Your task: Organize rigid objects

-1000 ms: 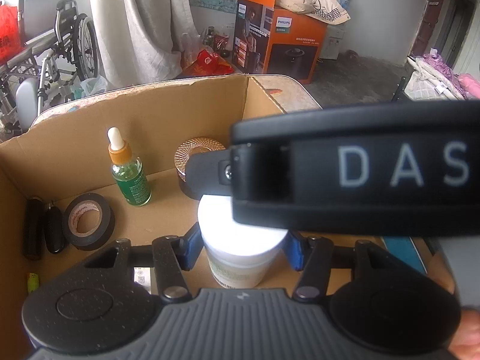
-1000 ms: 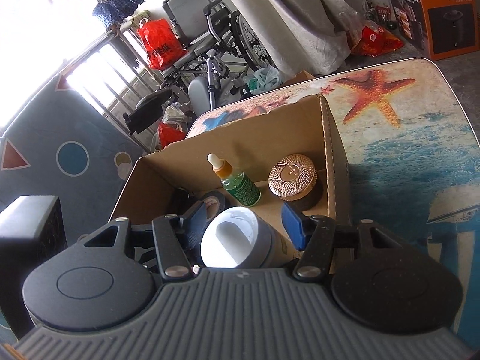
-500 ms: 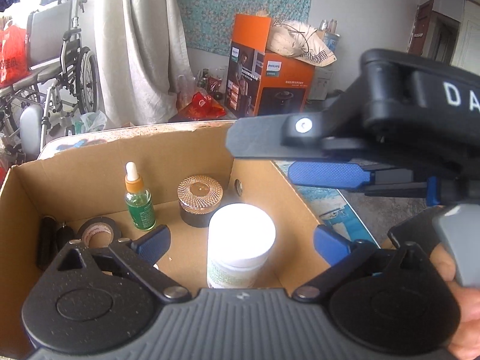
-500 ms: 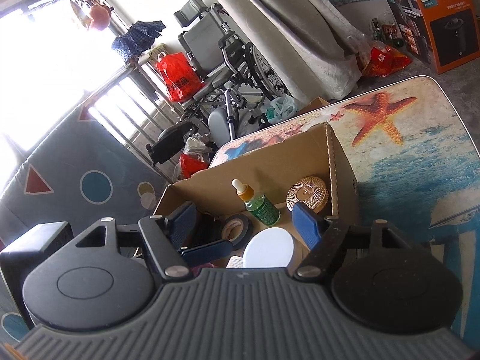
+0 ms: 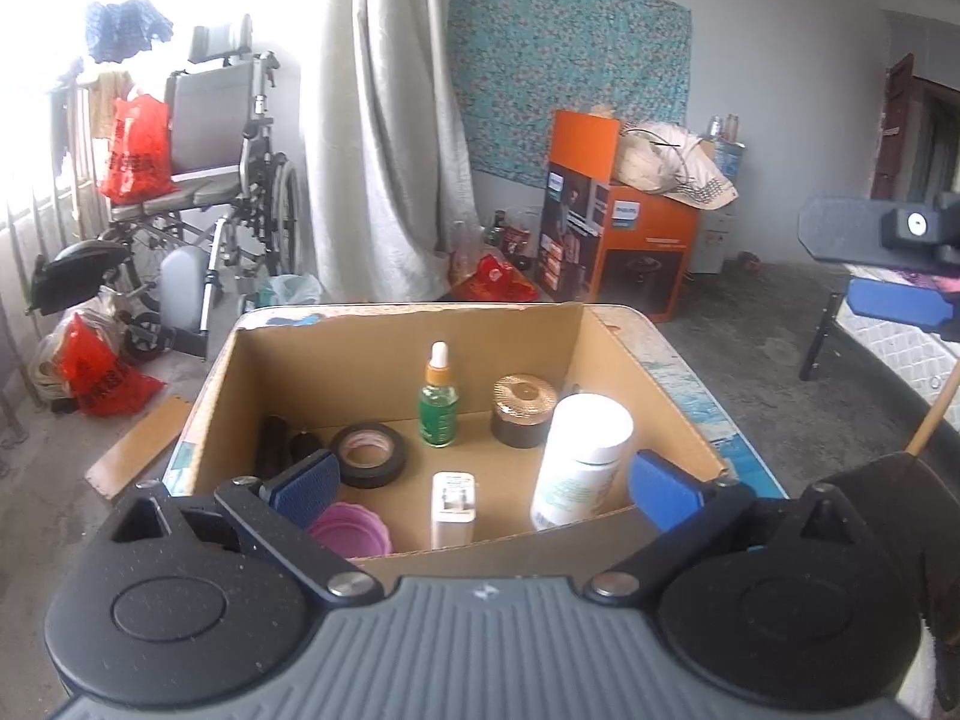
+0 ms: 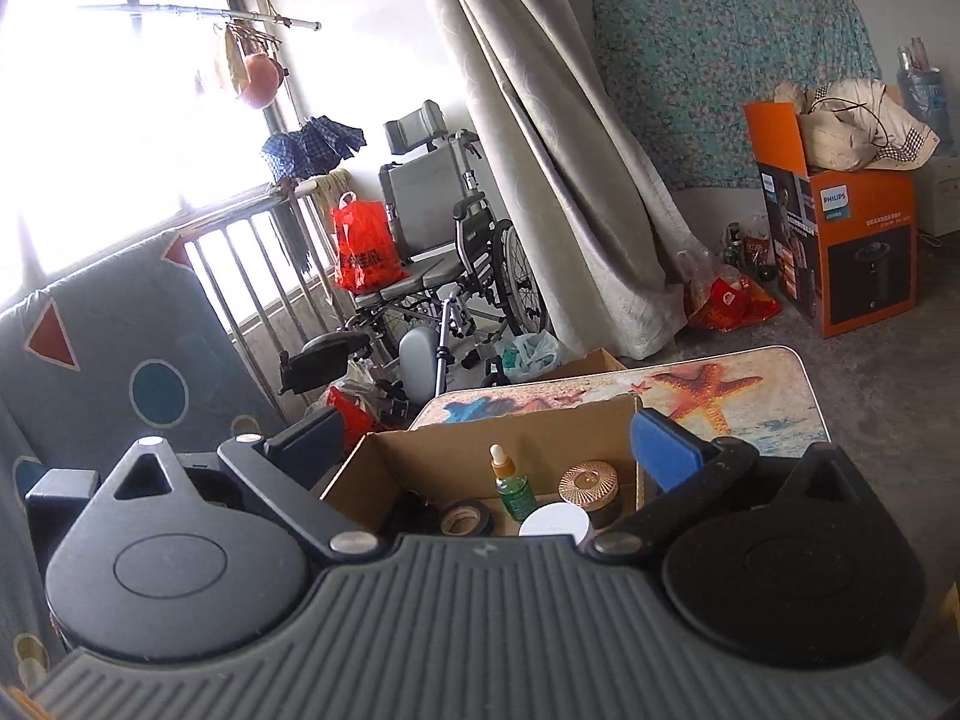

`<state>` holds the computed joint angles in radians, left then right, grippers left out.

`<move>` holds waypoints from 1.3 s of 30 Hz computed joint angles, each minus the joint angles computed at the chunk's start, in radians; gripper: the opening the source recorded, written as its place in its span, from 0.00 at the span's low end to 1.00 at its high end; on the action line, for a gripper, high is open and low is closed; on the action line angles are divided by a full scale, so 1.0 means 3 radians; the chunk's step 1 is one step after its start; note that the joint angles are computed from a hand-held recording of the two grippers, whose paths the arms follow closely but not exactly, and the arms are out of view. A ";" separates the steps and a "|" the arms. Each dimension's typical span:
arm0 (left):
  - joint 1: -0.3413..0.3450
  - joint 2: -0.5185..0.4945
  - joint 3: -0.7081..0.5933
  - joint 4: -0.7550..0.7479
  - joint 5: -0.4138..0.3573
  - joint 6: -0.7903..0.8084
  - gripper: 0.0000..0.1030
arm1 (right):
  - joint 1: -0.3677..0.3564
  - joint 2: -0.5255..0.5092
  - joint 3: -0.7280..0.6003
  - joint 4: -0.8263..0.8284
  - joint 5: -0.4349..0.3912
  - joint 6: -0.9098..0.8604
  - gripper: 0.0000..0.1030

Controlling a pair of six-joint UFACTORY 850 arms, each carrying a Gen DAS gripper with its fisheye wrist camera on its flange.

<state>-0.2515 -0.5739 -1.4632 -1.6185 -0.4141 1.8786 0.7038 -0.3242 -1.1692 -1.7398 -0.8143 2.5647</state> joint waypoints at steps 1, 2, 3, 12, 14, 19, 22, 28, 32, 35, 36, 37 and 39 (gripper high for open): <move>-0.0016 0.0047 0.0079 -0.0260 0.0187 0.0231 1.00 | 0.0043 -0.0061 -0.0072 0.0220 -0.0060 -0.0179 0.99; -0.0020 0.0071 0.0123 -0.0485 0.0291 0.0420 1.00 | 0.0089 -0.0148 -0.0168 0.0468 -0.0131 -0.0385 0.99; -0.0025 0.0085 0.0167 -0.0737 0.0367 0.0638 1.00 | 0.0114 -0.0220 -0.0238 0.0600 -0.0177 -0.0493 0.99; 0.0027 0.0012 0.0115 -0.0111 0.0564 0.0032 1.00 | 0.0210 -0.0908 -0.0937 0.1437 -0.0411 -0.1320 0.99; 0.0043 -0.0007 0.0085 -0.0005 0.0573 -0.0107 1.00 | 0.0210 -0.1005 -0.1054 0.1508 -0.0443 -0.1405 0.99; 0.0048 -0.0010 0.0057 -0.0023 0.0623 -0.0165 1.00 | 0.0170 -0.1196 -0.1315 0.1666 -0.0485 -0.1641 0.99; 0.0051 -0.0018 0.0029 0.0088 0.0658 -0.0282 1.00 | 0.0142 -0.1255 -0.1394 0.1757 -0.0495 -0.1749 0.99; 0.0055 -0.0053 -0.0043 0.0528 0.0689 -0.0706 1.00 | 0.0114 -0.1303 -0.1444 0.1821 -0.0477 -0.1777 0.99; 0.0042 -0.0060 -0.0050 0.0446 0.0731 -0.0603 1.00 | 0.0110 -0.1330 -0.1479 0.1843 -0.0501 -0.1810 0.99; 0.0033 -0.0067 -0.0054 0.0445 0.0752 -0.0594 1.00 | 0.0109 -0.1312 -0.1455 0.1848 -0.0511 -0.1816 0.99; 0.0029 -0.0069 -0.0057 0.0477 0.0756 -0.0623 1.00 | 0.0106 -0.1315 -0.1458 0.1853 -0.0507 -0.1818 0.99; 0.0029 -0.0074 -0.0062 0.0524 0.0755 -0.0664 1.00 | 0.0103 -0.1318 -0.1460 0.1858 -0.0505 -0.1818 0.99; 0.0028 -0.0084 -0.0075 0.0634 0.0754 -0.0764 1.00 | 0.0100 -0.1304 -0.1438 0.1865 -0.0500 -0.1809 0.99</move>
<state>-0.2432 -0.5990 -1.4856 -1.4281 -0.1878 1.6495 0.7339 -0.7155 -1.6005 -1.1803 -0.9642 2.0219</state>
